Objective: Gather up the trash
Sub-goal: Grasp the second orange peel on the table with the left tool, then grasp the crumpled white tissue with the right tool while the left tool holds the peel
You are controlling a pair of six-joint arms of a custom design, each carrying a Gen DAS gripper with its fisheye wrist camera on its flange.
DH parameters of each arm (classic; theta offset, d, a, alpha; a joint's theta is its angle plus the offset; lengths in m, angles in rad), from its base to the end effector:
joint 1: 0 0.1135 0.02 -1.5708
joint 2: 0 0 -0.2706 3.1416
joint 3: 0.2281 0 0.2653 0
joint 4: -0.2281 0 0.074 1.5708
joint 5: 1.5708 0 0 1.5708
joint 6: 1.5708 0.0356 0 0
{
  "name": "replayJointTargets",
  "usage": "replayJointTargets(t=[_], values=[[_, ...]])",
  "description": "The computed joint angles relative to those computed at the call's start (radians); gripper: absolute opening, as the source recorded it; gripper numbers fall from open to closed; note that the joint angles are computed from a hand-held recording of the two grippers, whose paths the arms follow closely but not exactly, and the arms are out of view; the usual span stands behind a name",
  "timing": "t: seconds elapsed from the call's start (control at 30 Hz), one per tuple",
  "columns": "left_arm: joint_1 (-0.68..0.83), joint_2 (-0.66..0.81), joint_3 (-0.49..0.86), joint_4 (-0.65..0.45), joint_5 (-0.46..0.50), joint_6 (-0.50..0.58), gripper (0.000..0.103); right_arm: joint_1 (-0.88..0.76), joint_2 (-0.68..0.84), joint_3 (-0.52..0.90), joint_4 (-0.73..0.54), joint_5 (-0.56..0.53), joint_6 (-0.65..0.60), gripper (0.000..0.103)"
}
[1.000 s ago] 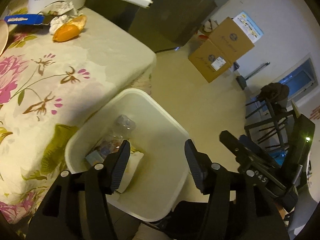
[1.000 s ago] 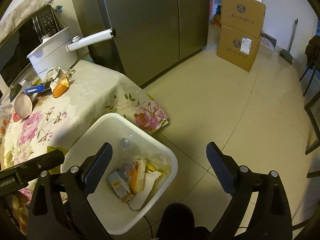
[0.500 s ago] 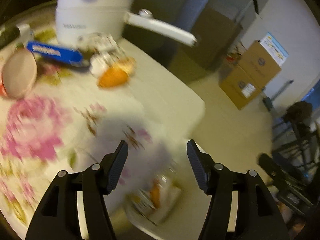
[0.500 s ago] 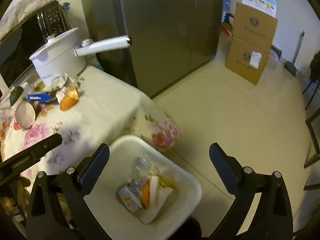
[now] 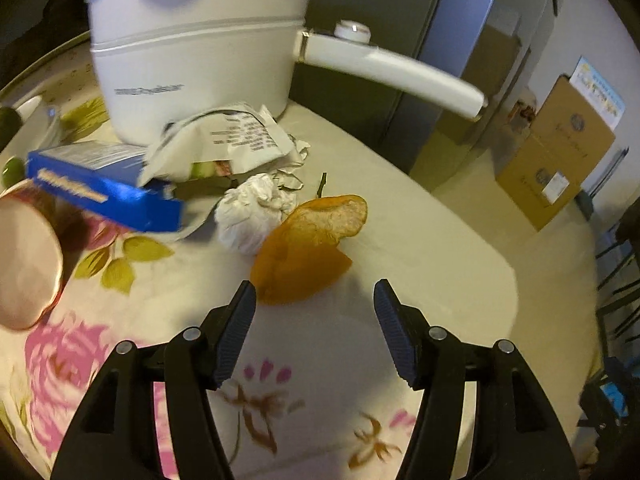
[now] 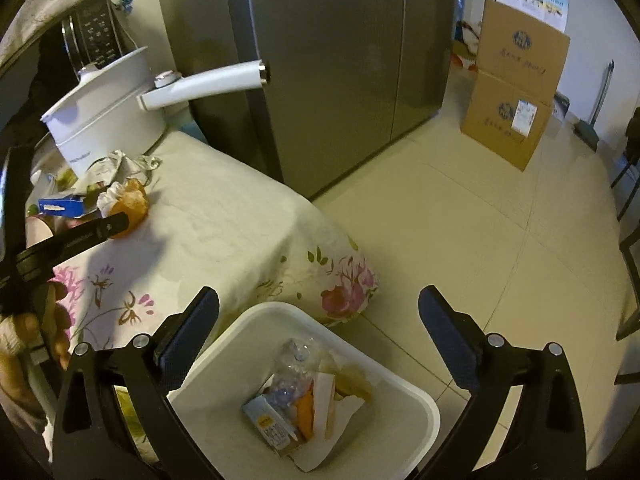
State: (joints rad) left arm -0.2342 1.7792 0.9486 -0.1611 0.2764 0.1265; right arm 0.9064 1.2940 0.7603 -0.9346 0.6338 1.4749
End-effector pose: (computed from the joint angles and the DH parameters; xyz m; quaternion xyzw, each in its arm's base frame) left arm 0.3419 -0.0916 0.1373 0.2090 0.9268 -0.1471 0.2753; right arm 0.1458 0.1520 0.1918 0.2815 0.9064 -0.0703 0.3071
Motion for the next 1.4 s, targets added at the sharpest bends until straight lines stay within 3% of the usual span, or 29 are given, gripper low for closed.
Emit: replayJointTargets(t=[0.13, 0.23, 0.37, 0.5, 0.67, 0.83, 1.0, 1.13, 1.4], values=[[-0.042, 0.054, 0.031, 0.036, -0.068, 0.002, 0.059, -0.022, 0.001, -0.009, 0.035, -0.014, -0.03, 0.096], [-0.048, 0.057, 0.037, 0.043, -0.072, 0.002, 0.052, -0.03, 0.011, -0.005, 0.048, -0.02, -0.049, 0.096], [-0.036, 0.048, 0.021, 0.058, -0.033, 0.018, 0.025, -0.045, 0.033, -0.003, 0.08, -0.041, -0.071, 0.096], [-0.011, 0.005, -0.037, 0.083, 0.01, 0.029, 0.012, -0.055, 0.045, 0.002, 0.097, -0.049, -0.087, 0.096], [0.089, -0.085, -0.075, -0.022, 0.164, 0.048, 0.01, -0.054, 0.049, 0.007, 0.115, -0.05, -0.104, 0.096], [0.253, -0.259, -0.137, -0.22, 0.296, 0.146, 0.009, -0.096, 0.088, 0.042, 0.227, -0.079, -0.245, 0.096], [0.474, -0.376, -0.16, -0.403, 0.44, 0.254, 0.009, -0.206, 0.155, 0.097, 0.504, -0.189, -0.501, 0.096], [0.61, -0.351, -0.116, -0.475, 0.511, 0.318, 0.009, -0.299, 0.302, 0.21, 0.676, -0.376, -0.615, 0.096], [0.68, -0.258, -0.006, -0.535, 0.574, 0.327, 0.009, -0.279, 0.648, 0.581, 0.555, -0.353, -0.754, 0.086]])
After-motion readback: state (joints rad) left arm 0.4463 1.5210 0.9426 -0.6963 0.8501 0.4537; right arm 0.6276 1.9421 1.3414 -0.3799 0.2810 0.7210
